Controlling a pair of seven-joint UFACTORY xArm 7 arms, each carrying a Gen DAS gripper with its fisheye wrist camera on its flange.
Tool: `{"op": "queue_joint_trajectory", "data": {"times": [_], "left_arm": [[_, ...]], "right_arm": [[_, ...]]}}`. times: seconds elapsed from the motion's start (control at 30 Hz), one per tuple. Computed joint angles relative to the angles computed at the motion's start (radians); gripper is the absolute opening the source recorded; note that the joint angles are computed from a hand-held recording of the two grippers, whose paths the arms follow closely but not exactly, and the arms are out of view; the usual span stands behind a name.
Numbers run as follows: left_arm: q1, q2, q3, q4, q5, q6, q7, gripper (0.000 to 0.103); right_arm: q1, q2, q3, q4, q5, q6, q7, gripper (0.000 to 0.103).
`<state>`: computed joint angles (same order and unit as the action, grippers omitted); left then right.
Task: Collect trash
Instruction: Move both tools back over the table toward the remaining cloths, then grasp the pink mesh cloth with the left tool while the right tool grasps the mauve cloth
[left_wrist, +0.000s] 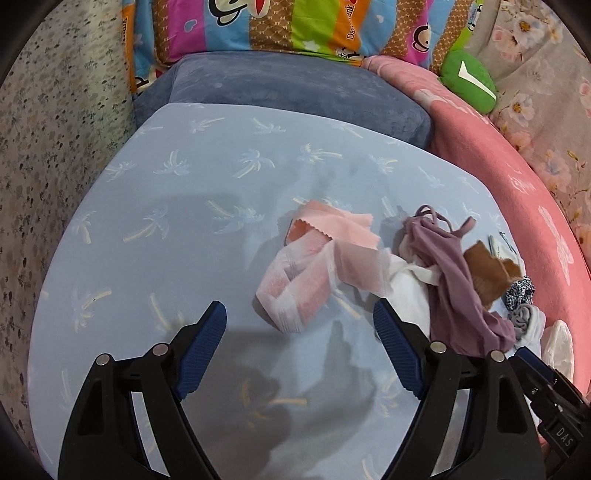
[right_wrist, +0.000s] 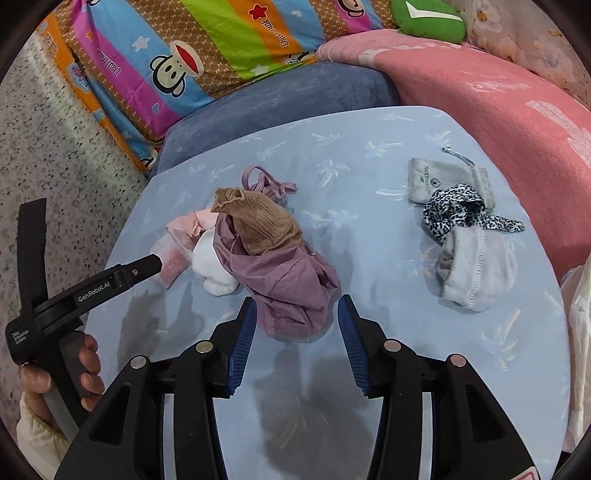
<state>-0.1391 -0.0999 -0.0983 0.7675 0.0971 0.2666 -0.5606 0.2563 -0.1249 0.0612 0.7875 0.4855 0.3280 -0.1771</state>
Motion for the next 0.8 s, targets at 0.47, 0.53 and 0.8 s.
{"op": "queue_joint_trajectory", "data": {"times": [0.47, 0.53, 0.8], "left_arm": [[-0.040, 0.058, 0.025, 0.012, -0.351, -0.029, 0.320, 0.021], [-0.041, 0.044, 0.021, 0.002, -0.345, -0.035, 0.313, 0.019], [-0.061, -0.050, 0.002, -0.041, -0.284, -0.053, 0.258, 0.019]], "right_arm": [[-0.021, 0.087, 0.032, 0.040, -0.022, 0.005, 0.046, 0.022], [-0.020, 0.079, 0.033, 0.036, -0.007, 0.009, 0.035, 0.009], [0.012, -0.031, 0.018, -0.009, 0.040, 0.004, -0.002, 0.003]]}}
